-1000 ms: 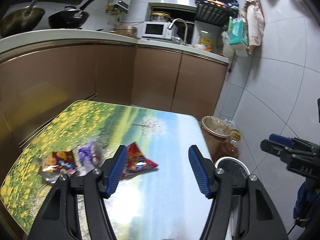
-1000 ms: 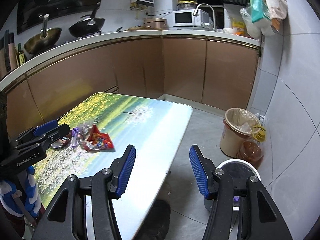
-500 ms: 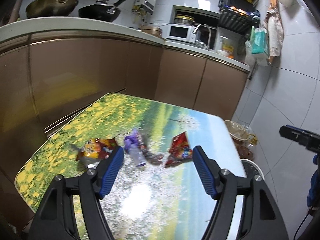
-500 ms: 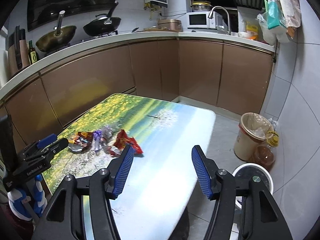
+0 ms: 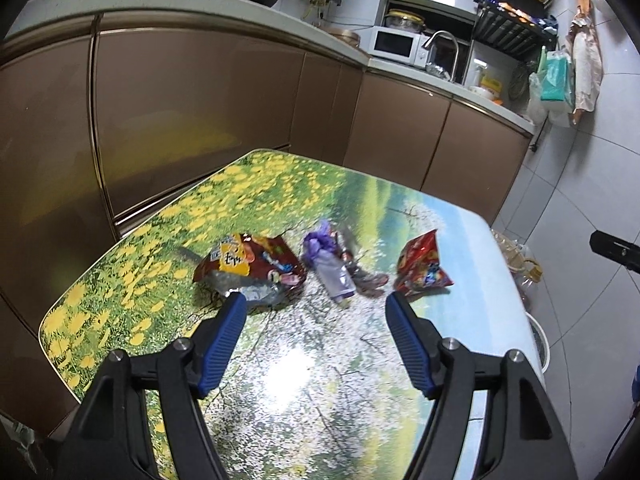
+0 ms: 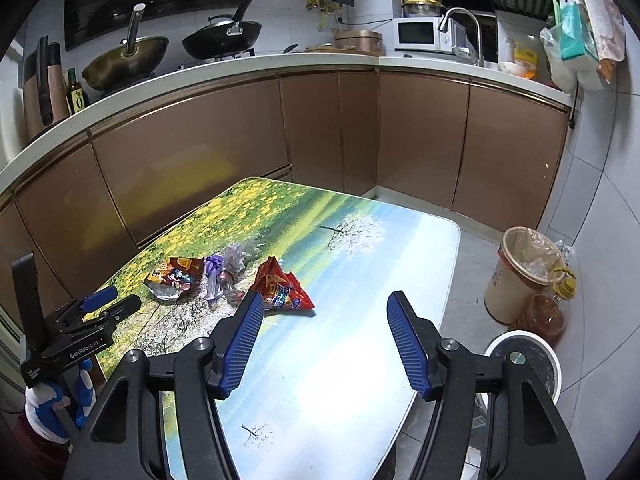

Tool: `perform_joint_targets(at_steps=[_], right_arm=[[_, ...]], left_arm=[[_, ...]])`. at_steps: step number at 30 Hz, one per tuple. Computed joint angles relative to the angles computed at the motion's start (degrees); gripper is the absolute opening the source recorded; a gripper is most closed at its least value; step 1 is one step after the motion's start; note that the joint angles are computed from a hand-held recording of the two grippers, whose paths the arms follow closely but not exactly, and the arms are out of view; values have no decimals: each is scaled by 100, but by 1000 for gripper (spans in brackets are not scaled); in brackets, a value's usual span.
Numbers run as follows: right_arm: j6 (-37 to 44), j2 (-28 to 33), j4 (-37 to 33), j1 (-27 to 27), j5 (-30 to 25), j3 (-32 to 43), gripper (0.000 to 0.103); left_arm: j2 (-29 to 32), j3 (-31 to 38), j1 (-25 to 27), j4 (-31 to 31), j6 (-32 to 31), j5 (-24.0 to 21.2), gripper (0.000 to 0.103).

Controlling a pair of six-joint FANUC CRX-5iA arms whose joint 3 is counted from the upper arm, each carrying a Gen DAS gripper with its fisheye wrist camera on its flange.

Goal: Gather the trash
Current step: 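Move both tools back to the table over the snack bags, then grasp the yellow snack bag with the left tool while the right tool grasps a clear bottle bag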

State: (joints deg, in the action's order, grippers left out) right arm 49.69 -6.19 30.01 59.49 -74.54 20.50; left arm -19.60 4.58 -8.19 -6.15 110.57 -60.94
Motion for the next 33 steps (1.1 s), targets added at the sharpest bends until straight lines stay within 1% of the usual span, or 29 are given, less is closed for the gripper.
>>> perform_joint_targets(at_steps=[7,12,15,18,24,27,29,33], right_arm=[[175,140,-340,-247,72,67,64],[315,276,-582,-458,144,136,64],[403,376,-787,-601,210,182,64],[535,498,-1072,-761,283,254,64],[962,817,-1580,-900,320,562,64],[1321,1028,-1943,-961,311,836,63],[1579,1219,-2195,-968,273,1098,60],[2092,1745,-2779,-966,156,1812,55]], left_arm=[[-63,-313,394,398,-242,83,70],[-246,-681,1033,818,-531,119,70],[-214,-699,1316,901,-652,43,70],[-137,-755,1577,1223,-941,98,70],[245,-652,1800,1753,-1385,155,70],[518,-428,1732,1632,-1394,162,70],[687,-325,1727,1641,-1444,155,70],[931,-235,1734,1714,-1450,152,70]])
